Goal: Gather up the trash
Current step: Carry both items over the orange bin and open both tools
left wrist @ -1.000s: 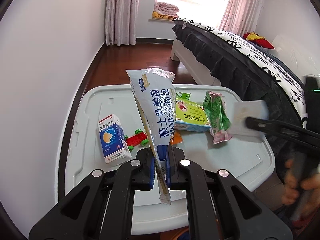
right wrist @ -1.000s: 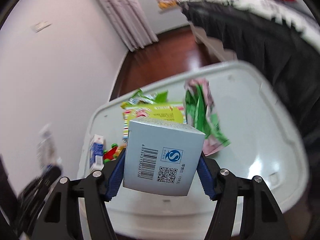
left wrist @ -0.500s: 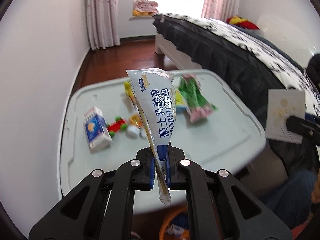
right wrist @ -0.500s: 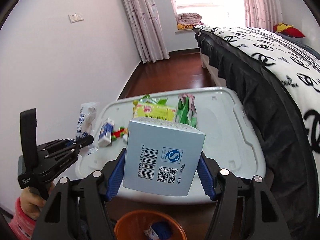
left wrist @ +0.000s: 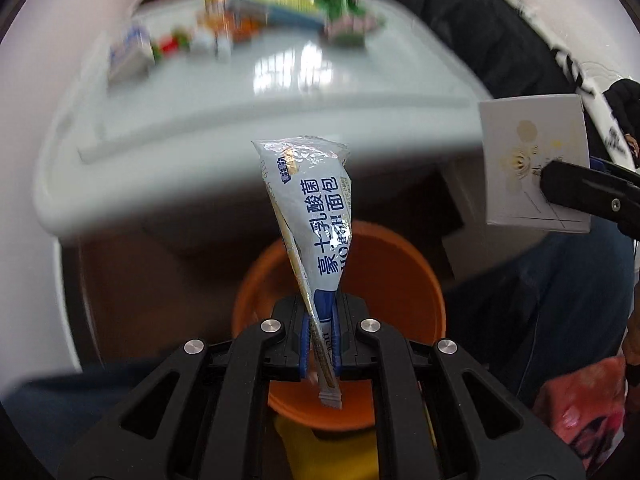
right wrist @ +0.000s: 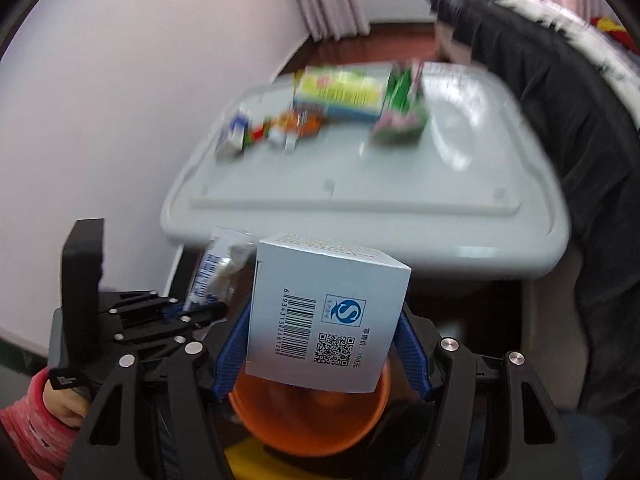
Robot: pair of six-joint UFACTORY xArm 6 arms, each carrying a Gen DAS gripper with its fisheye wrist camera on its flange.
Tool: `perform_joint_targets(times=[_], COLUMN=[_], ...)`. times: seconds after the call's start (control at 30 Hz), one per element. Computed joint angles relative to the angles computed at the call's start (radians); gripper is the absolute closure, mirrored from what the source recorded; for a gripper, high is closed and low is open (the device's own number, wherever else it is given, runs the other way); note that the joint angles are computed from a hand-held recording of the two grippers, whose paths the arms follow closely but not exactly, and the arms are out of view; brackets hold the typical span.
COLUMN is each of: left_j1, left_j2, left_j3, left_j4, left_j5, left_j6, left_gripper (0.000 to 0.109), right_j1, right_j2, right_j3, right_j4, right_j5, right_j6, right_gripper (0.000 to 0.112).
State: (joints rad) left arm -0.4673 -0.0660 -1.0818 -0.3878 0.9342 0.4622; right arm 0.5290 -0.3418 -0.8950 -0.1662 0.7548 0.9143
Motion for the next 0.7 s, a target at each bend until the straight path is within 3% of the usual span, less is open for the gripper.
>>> perform_joint_targets(times=[0.2, 0.43, 0.5, 0.6, 0.7], left_j1=[-0.018, -0.032, -0.032, -0.031, -0.028], left_j2=[0.011, 0.030, 0.034, 0.040, 0.038], left_j3=[0.073, 0.068, 0.070, 0.061, 0.064], left_j4=[0.078, 0.118, 0.122, 0.137, 0.135], left_j5=[0.022, 0.016, 0.016, 0.005, 0.000], left_j6=[-0.082, -0.128, -0.142, -0.158, -0.161], left_gripper=[0.101, 0.099, 0.076, 0.050, 0.039], right_j1=[0.022, 0.020, 0.022, 0.018, 0.015], right_j2=[0.061, 0.077, 0.075, 0.070, 0.067], right_j3=[0.043, 0.056, 0.057, 0.065, 0.067], right_j4=[0.184, 0.251, 0.246, 0.245, 0.234], right_j5=[-0.024, -0.013, -0.005, -0.013, -0.019], right_j6=[-0.085, -0.116, -0.106, -0.094, -0.079], right_gripper=[0.048, 0.046, 0.044, 0.032, 0.030])
